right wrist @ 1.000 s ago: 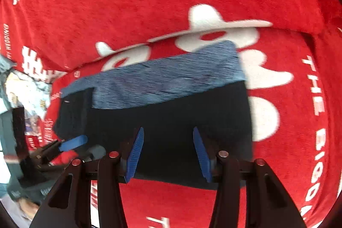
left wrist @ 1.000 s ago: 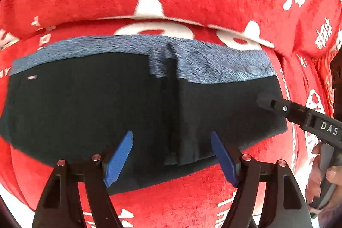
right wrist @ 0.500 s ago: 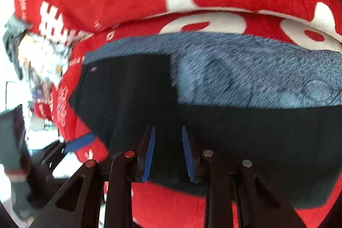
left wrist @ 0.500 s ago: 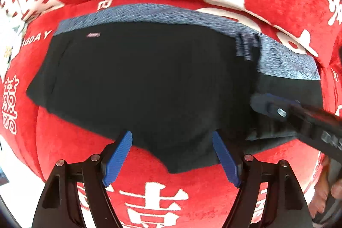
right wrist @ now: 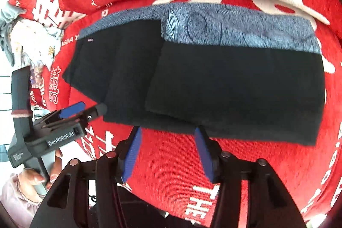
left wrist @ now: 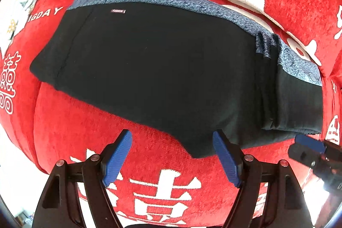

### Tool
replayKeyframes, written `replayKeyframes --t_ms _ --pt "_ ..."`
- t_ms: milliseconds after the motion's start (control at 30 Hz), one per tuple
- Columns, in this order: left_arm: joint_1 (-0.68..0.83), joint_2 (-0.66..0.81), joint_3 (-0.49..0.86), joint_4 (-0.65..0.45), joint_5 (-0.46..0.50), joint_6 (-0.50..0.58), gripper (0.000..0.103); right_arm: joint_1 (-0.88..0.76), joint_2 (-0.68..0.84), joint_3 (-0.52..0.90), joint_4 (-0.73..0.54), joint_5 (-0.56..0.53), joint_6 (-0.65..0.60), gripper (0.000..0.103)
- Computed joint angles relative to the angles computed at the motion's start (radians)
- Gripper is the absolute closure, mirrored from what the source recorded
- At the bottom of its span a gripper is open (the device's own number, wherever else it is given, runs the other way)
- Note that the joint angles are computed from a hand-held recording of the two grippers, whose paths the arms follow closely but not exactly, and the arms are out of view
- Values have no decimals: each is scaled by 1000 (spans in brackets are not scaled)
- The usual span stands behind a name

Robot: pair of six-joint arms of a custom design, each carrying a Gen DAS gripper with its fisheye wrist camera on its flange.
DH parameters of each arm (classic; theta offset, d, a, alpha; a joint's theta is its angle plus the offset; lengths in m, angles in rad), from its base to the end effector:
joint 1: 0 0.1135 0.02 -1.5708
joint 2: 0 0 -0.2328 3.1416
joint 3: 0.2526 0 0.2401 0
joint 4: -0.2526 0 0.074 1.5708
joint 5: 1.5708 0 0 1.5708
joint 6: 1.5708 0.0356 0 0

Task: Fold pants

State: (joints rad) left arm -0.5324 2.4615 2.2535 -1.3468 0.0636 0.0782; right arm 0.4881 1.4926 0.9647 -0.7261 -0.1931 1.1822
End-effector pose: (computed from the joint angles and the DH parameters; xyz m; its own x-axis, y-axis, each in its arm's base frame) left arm 0.3802 -0.2266 0.1611 -0.8192 0.5731 -0.0209 0.5732 0.8171 -0.0621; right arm 0.2325 0.1312 0.1768 -0.7928 0.6074 0.0507 0.5823 0.7302 0.3574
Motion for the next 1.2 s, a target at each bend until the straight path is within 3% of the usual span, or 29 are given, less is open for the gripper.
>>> replayKeyframes --t_ms 467,500,533,767,833,900,967,1200 --pt "85 -38 -59 29 49 24 23 62 203 227 -47 -6 -13 30" --pt "93 -38 -59 31 51 27 17 63 216 243 -54 -5 -17 27" --pt "100 -34 -52 29 46 30 0 63 227 257 -58 -4 -20 26" --pt "146 13 23 -7 45 63 0 75 308 360 -94 29 -40 20" --pt "153 -7 -10 6 48 60 0 84 340 404 -129 54 -56 14" --pt "166 -2 -7 0 51 55 0 98 381 467 -188 100 -81 0" --pt "182 0 -7 -2 49 51 0 106 413 519 -228 122 -111 0" --pt "232 31 27 -5 44 49 0 90 469 577 -238 43 -130 0"
